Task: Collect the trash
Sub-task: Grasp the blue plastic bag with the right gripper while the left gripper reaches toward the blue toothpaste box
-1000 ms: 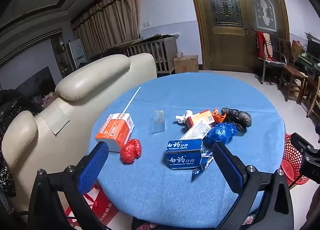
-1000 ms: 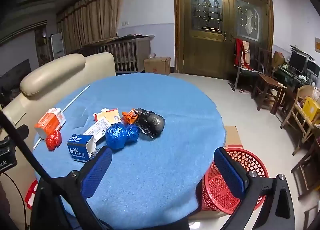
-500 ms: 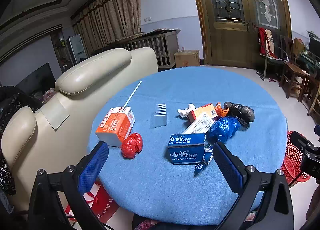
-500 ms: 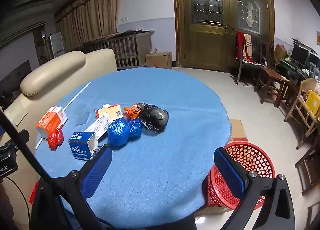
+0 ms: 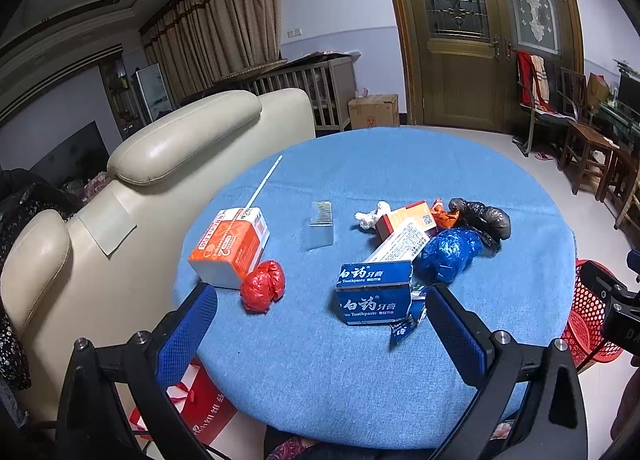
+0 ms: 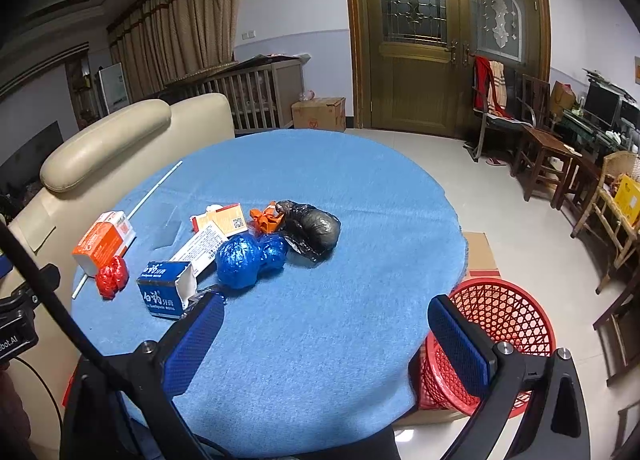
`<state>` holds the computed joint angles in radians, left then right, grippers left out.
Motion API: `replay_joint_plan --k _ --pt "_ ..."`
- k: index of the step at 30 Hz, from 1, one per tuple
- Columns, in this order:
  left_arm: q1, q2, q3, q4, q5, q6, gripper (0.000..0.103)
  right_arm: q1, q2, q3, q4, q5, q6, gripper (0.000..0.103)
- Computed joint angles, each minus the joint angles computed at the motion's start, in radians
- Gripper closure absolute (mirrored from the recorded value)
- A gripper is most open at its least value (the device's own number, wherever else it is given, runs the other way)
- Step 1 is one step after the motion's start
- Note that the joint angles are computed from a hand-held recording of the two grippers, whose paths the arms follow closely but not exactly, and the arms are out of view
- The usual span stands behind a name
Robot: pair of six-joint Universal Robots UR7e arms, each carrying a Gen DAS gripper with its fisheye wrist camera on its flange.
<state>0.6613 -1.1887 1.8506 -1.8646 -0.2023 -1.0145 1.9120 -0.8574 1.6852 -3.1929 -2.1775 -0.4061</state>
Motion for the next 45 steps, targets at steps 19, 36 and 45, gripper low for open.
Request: replay_joint_plan --k 19,36,45 --pt "0.017 -0.004 0.005 -0.018 -0.020 0.006 0.000 -0.007 0.008 -0.011 0.041 -0.005 0.036 0.000" --pt "0.072 -0.071 0.032 0.066 -0.057 -0.093 0.000 -0.030 0.016 -0.057 0.207 0.101 0.153 0.000" --pt "0.134 -0.102 0.045 0.017 -0.125 -0.063 0.000 -0.114 0.079 -0.190 0.411 0.368 0.329 0.000"
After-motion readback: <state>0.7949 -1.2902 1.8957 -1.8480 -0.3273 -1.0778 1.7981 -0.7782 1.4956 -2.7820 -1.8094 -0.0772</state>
